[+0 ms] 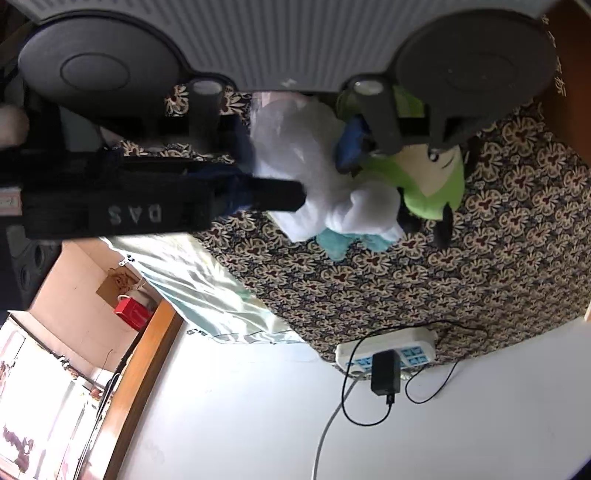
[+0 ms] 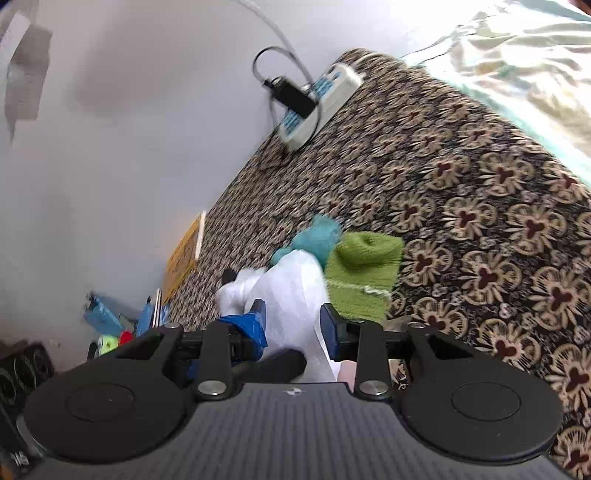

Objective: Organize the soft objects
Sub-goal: 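Carry the white plush into the cardboard box and open the right gripper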

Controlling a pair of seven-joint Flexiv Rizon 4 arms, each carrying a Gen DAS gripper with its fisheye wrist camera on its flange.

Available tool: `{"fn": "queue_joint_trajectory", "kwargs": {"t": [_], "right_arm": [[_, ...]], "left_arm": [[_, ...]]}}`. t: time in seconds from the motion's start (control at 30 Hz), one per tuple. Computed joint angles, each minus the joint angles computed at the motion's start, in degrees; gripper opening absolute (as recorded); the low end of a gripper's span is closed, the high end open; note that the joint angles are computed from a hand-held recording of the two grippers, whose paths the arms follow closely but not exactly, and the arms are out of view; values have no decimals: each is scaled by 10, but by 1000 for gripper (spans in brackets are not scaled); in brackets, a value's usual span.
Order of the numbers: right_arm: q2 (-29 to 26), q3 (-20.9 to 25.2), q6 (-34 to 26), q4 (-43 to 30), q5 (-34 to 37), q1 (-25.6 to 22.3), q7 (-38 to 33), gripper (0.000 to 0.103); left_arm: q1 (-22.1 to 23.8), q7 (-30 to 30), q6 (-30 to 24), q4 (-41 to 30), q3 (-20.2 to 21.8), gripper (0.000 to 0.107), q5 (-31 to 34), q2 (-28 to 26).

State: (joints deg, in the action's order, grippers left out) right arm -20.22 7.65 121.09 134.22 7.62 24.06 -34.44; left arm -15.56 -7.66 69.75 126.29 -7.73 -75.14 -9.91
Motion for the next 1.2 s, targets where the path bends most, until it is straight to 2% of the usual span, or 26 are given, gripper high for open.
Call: {"fn": "queue_joint_trajectory", "kwargs": {"t": [0.07,0.27,0.4,0.5,0.63,0.73,1.0,1.2], "right_arm": [[-1,-3,9,0,-7,4,-17,9],[15,-14,16,7,2,28,-83,6],[23,10,43,16,-14,11,-89,6],[42,5,43,20,4,36,-126,6],[63,-1,36,11,48,80,-188,6],[70,6,31,-1,62,92,-211,6],[21,50,53,-67,-27,62,-158,7],[-35,50,31,-147,-86,91,-145,7]], "left_arm": [[2,-8,-1,-3,1,26,6,-3],[10,-2,-33,8,8,19,-13,20],[-8,58,-20,31,15,19,-70,57],[-18,90,-21,51,26,19,-99,87],[-15,104,-46,74,47,18,-108,126],[-7,110,-60,87,61,18,-106,152],[30,149,-65,113,96,18,-137,214],[98,140,-98,115,141,18,-84,228]]}}
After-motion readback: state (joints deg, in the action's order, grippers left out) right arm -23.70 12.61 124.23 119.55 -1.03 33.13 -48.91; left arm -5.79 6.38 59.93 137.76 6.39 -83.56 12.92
